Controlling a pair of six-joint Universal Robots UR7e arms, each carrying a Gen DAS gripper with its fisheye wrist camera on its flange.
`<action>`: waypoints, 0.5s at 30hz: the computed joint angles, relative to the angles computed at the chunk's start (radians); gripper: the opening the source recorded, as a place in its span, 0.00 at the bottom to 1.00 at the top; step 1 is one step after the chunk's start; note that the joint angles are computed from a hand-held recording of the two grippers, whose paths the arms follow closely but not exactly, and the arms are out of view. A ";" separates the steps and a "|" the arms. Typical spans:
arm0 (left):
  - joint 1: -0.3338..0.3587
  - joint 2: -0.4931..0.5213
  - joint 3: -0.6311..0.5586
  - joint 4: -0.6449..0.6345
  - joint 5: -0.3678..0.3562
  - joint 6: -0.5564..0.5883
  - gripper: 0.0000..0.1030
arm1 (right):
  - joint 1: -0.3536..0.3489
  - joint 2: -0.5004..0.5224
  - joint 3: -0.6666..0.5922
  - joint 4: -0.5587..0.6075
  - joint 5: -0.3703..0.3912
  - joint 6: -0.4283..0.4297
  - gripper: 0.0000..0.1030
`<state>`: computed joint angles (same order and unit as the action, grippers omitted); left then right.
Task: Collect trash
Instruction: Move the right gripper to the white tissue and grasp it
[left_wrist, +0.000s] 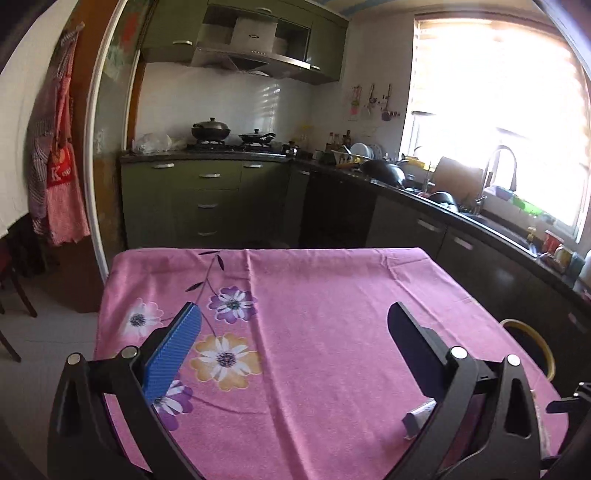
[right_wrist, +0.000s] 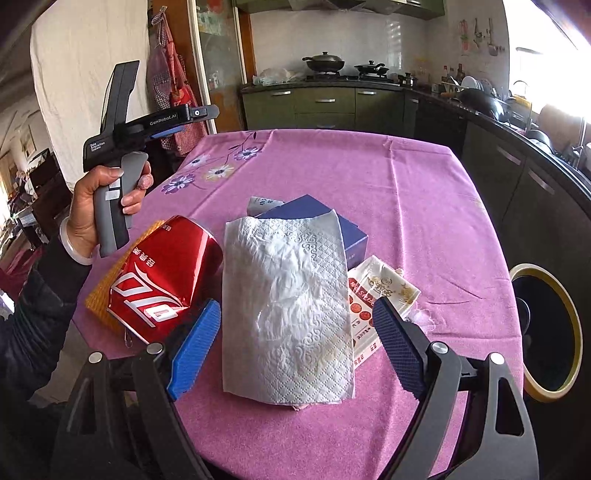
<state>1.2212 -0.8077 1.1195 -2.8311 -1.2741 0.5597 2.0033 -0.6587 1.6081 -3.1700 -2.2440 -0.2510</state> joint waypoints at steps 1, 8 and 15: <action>-0.002 0.002 0.008 -0.027 0.019 0.015 0.93 | -0.002 -0.001 -0.001 0.007 0.003 0.002 0.80; 0.007 0.001 0.000 -0.016 0.036 0.003 0.93 | -0.010 0.018 -0.036 0.062 0.017 0.009 0.61; 0.007 -0.001 0.004 -0.003 0.035 0.003 0.93 | -0.008 -0.004 -0.030 0.090 0.044 0.027 0.18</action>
<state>1.2286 -0.8086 1.1235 -2.8336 -1.2395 0.5629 1.9950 -0.6626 1.5781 -3.0803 -2.2005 -0.2244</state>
